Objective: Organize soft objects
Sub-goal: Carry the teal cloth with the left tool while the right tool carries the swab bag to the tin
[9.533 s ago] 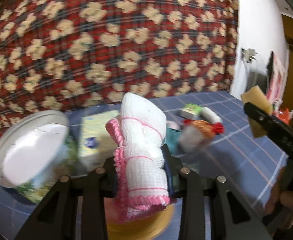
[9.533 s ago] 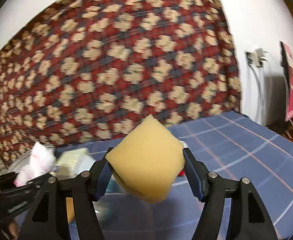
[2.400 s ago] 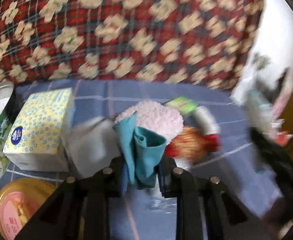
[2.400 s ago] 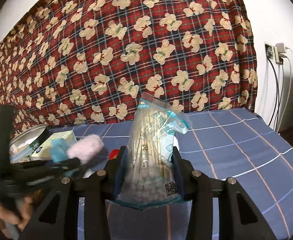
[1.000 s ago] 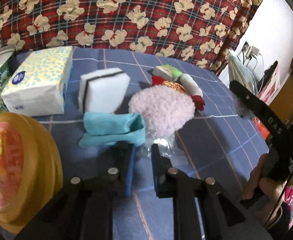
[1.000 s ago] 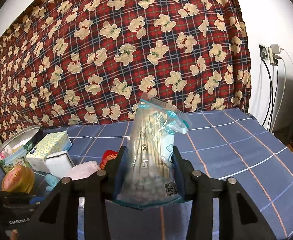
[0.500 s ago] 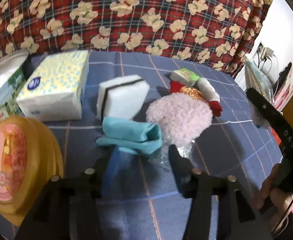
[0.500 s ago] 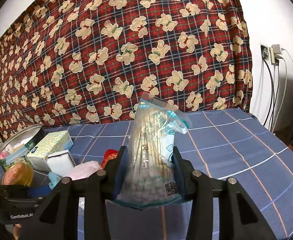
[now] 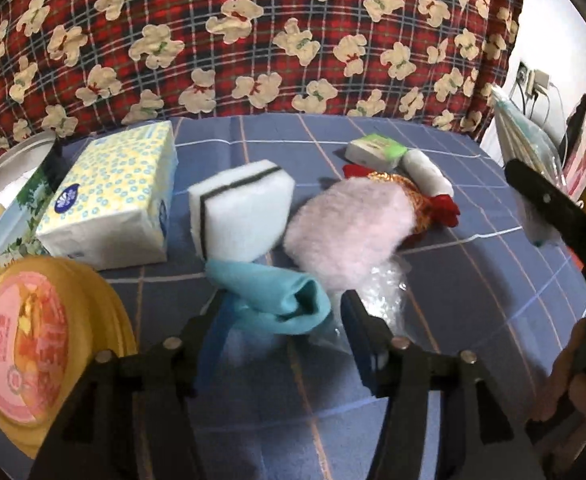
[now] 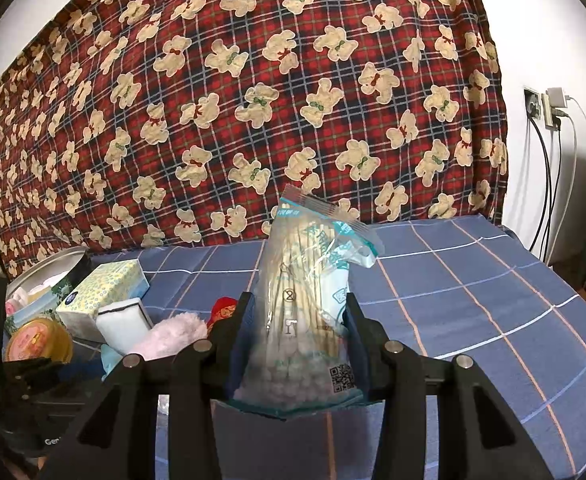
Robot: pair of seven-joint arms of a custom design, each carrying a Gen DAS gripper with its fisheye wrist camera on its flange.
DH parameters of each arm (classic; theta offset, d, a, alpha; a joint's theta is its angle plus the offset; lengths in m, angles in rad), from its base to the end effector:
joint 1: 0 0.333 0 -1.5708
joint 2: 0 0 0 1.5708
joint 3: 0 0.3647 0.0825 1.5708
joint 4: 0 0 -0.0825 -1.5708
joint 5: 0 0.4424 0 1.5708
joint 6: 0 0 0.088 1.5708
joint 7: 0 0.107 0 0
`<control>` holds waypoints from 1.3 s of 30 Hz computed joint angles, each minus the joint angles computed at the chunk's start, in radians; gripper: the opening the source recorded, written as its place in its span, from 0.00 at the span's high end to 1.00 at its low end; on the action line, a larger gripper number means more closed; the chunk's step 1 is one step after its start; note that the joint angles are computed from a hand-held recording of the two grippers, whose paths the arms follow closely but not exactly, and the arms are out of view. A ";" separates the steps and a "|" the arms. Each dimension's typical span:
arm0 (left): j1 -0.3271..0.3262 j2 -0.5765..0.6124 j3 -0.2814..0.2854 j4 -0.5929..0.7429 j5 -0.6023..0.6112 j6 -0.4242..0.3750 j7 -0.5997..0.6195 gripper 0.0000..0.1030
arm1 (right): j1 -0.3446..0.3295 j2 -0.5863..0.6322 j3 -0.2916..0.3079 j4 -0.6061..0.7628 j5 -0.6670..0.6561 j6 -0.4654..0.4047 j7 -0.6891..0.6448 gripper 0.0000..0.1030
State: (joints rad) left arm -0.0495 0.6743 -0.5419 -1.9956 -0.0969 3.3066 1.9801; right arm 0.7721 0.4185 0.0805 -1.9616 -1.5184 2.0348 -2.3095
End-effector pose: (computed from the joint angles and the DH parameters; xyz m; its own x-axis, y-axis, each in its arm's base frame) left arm 0.6156 -0.3551 0.2303 -0.6531 -0.7499 0.1050 -0.5957 0.4232 -0.6827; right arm 0.4876 0.4683 0.2748 -0.4435 -0.8913 -0.0942 -0.3075 0.2500 -0.9181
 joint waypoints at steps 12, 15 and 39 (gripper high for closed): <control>0.300 0.118 -0.299 -0.032 0.007 -0.037 0.109 0.86 | 0.011 0.003 0.000 -0.001 0.003 -0.038 0.020 0.55; 0.404 0.157 -0.391 -0.079 0.075 0.027 0.127 0.86 | 0.016 0.005 0.001 0.001 0.008 -0.059 0.015 0.55; 0.580 0.155 -0.408 -0.127 0.450 0.162 -0.080 0.86 | 0.117 0.138 -0.020 0.204 0.095 -0.168 -0.103 0.56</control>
